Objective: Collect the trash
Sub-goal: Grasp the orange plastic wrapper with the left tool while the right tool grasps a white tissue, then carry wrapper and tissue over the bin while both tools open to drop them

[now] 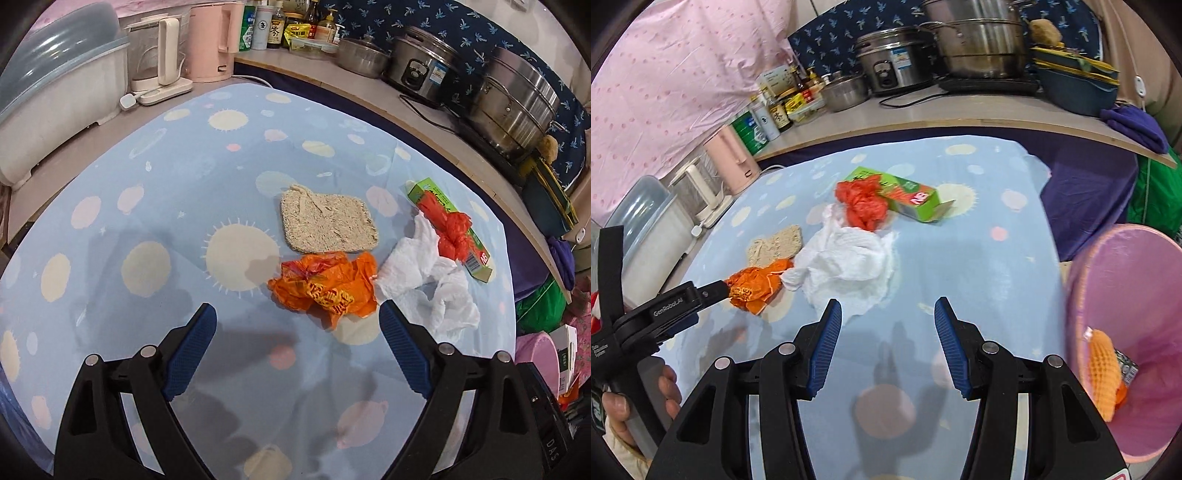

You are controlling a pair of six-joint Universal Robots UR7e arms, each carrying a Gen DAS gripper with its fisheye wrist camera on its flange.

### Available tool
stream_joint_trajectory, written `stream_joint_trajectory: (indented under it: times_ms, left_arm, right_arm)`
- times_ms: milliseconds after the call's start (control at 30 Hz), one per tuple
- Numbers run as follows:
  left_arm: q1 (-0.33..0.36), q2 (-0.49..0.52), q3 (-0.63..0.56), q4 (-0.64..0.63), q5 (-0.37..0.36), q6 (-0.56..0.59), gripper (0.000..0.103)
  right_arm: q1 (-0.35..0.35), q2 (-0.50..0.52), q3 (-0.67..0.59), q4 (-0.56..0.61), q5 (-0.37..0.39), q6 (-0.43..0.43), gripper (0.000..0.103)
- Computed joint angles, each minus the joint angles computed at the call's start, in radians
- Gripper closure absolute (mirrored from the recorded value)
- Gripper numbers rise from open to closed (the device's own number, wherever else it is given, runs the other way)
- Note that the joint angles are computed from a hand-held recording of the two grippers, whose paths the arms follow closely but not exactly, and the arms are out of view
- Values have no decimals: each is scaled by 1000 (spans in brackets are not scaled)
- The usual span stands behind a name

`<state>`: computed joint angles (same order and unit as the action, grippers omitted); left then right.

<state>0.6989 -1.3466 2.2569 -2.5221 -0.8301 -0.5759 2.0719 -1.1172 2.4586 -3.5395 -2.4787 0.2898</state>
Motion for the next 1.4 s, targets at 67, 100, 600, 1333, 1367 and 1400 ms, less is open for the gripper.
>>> stream_joint_trajectory:
  times_ms: [67, 100, 600, 1333, 1367, 1400]
  left_arm:
    - [22, 22, -16, -14, -10, 20, 18]
    - [30, 31, -22, -21, -15, 29, 18]
    - [84, 102, -65, -58, -100, 129, 58]
    - [-95, -96, 62, 77, -111, 19, 69]
    - [-108, -104, 69, 85, -114, 13, 69]
    - [-121, -112, 76, 93, -118, 8, 69]
  right_arm:
    - [-14, 26, -29, -1, 16, -20, 52]
    - [-21, 35, -39, 0, 24, -28, 52]
    - [-132, 147, -162, -5, 116, -120, 53]
    - [-9, -4, 4, -2, 61, -13, 92]
    - [6, -17, 16, 2, 49, -3, 92]
    - [18, -30, 25, 5, 41, 4, 92]
